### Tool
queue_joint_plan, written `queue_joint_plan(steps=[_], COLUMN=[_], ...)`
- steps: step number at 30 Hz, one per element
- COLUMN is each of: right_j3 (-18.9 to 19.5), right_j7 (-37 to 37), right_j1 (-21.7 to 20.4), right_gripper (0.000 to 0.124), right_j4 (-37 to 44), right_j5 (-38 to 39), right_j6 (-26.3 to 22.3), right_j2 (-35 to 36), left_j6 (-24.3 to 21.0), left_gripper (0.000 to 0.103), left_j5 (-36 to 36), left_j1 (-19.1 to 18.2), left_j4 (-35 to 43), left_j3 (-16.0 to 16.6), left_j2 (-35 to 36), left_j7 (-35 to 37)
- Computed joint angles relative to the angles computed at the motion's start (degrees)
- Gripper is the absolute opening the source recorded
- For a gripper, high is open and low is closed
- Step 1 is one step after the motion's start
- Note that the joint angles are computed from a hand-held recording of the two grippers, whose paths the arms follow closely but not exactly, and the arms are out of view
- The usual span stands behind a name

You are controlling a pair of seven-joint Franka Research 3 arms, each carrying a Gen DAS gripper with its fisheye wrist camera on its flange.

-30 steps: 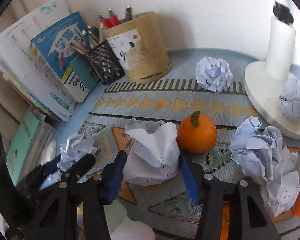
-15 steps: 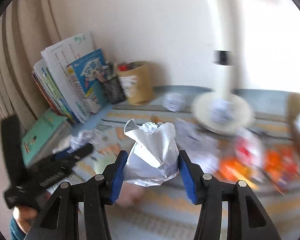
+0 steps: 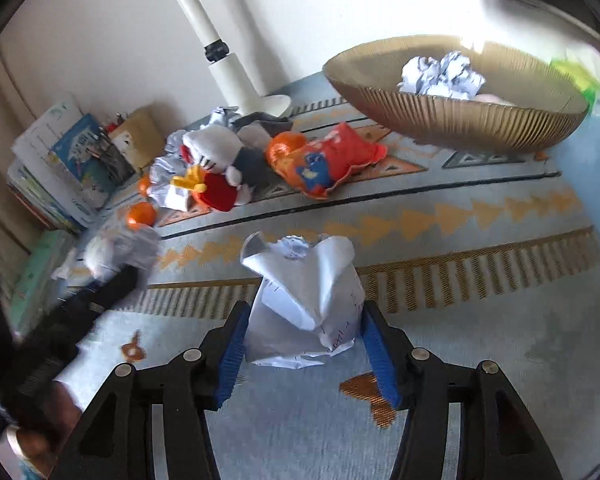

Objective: Organize objects
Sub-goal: 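Carry both paper balls to the wicker bowl and open both grippers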

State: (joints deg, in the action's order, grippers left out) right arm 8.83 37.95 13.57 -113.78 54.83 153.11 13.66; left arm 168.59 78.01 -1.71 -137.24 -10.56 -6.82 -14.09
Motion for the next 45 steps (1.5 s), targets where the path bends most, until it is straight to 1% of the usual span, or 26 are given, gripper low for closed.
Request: queue_joint_plan(steps=[2, 4, 7, 11, 13, 14, 15, 17, 19, 20, 22, 25, 27, 28, 30, 32, 34, 35, 36, 37, 38, 40, 42, 43, 44, 45], right_j3=[0.0, 0.3, -0.5, 0.1, 0.0, 0.1, 0.4, 2.1, 2.8, 2.2, 0.6, -1.3, -2.5, -3.2, -4.9, -8.2, -10.8, -11.1, -12.8, -13.9, -14.2, -13.0, -12.4, -10.8, -9.1, -7.5], right_j7=[-0.2, -2.7, 0.1, -1.1, -0.1, -0.6, -1.7, -8.8, -17.5, -19.1, -18.2, -17.9, -14.0, -9.0, 3.0, 16.6, 25.8, 28.2, 32.4, 35.4, 37.5, 39.1, 41.1, 40.6, 39.9, 39.1], right_j1=[-0.1, -1.1, 0.6, 0.6, 1.0, 0.9, 0.7, -0.3, -1.3, -1.1, 0.0, 0.3, 0.4, 0.5, 0.8, 2.5, 3.6, 3.5, 4.6, 5.1, 4.9, 3.1, 2.1, 0.6, -0.7, -2.0], right_gripper=[0.079, 0.079, 0.079, 0.079, 0.067, 0.057, 0.055, 0.053, 0.053, 0.053, 0.053, 0.053, 0.054, 0.054, 0.054, 0.054, 0.054, 0.055, 0.059, 0.065, 0.076, 0.078, 0.078, 0.078, 0.078, 0.078], right_j4=[-0.2, 0.0, -1.1, -1.5, -1.3, -1.2, -1.3, -2.6, -3.8, -4.3, -4.5, -1.9, 1.5, 3.9, 8.5, 13.5, 19.1, 21.5, 23.7, 26.4, 29.2, 33.1, 33.2, 32.5, 31.0, 29.6], right_j5=[0.1, 1.9, 0.0, 1.9, -0.1, -0.1, 0.4, 7.4, 16.9, 19.2, 18.4, 18.9, 16.7, 12.9, 3.4, -8.4, -16.1, -17.9, -21.5, -24.2, -25.8, -27.1, -28.8, -28.2, -27.7, -27.2], right_j6=[-0.6, -3.5, 0.9, 3.3, 3.3, 2.8, 3.2, 5.6, 5.5, 5.4, 7.0, 9.5, 12.0, 13.6, 15.4, 14.6, 11.5, 10.9, 10.9, 10.1, 8.9, 7.4, 6.6, 6.5, 6.8, 7.0], right_j2=[-0.3, -0.5, -0.8, -1.0, -0.7, -0.5, -0.6, -2.0, -4.0, -4.8, -6.1, -7.5, -7.1, -6.0, -2.7, 1.5, 5.8, 7.7, 9.6, 11.6, 13.6, 16.4, 16.7, 16.4, 15.6, 14.9], left_j6=[1.4, 2.5, 3.4, 3.7, 3.6, 3.7, 3.7, 3.1, 2.2, 3.3, 4.1, 6.0, 8.0, 8.7, 7.9, 6.8, 5.2, 4.9, 4.3, 4.4, 5.1, 5.5, 8.1, 9.0, 9.7, 10.1], left_gripper=[0.049, 0.049, 0.049, 0.049, 0.049, 0.049, 0.049, 0.049, 0.049, 0.049, 0.049, 0.049, 0.049, 0.049, 0.049, 0.049, 0.049, 0.055, 0.057, 0.069, 0.082, 0.092, 0.092, 0.092, 0.092, 0.092], left_j5=[0.3, -2.7, -1.7, -1.5, -2.5, -2.5, -2.5, -2.6, -1.9, -3.1, -8.3, -13.5, -20.0, -25.4, -31.7, -39.6, -41.1, -41.7, -41.1, -40.8, -40.2, -40.0, -43.2, -44.1, -43.7, -42.0], left_j1=[0.4, 0.5, 1.1, 1.2, 1.1, 1.2, 1.2, 1.1, 0.9, 0.7, -0.3, -1.0, -1.6, -2.0, -2.9, -2.4, -4.2, -5.0, -7.1, -8.9, -10.9, -13.6, -11.0, -11.0, -12.5, -15.2], left_j4=[-0.4, -0.5, -0.5, -0.6, -0.7, -0.7, -0.7, -0.7, -0.7, -0.5, 0.9, 7.1, 11.8, 15.2, 21.8, 27.5, 33.0, 35.0, 37.7, 39.9, 41.3, 42.1, 39.6, 38.5, 37.0, 35.4], left_j3=[0.5, 1.0, 0.7, 0.5, 0.5, 0.5, 0.4, 0.2, -0.2, -0.1, 0.0, -0.1, 0.3, 0.3, 0.2, -1.7, -0.6, 0.0, 2.0, 3.9, 6.4, 9.9, 7.3, 7.3, 9.3, 12.6], left_j2=[-0.1, 0.5, 0.5, 0.4, 0.4, 0.4, 0.4, 0.2, -0.4, -0.3, -0.2, 1.9, 4.9, 7.5, 12.8, 18.1, 22.7, 24.4, 26.5, 28.3, 29.6, 30.6, 29.8, 29.3, 28.1, 26.8], left_j7=[-0.8, 1.6, 0.7, 0.7, 1.6, 1.7, 1.7, 1.9, 1.2, 2.5, 9.2, 18.3, 25.4, 31.0, 37.5, 45.2, 46.9, 47.8, 46.8, 45.8, 44.1, 41.5, 44.4, 45.0, 44.1, 41.9])
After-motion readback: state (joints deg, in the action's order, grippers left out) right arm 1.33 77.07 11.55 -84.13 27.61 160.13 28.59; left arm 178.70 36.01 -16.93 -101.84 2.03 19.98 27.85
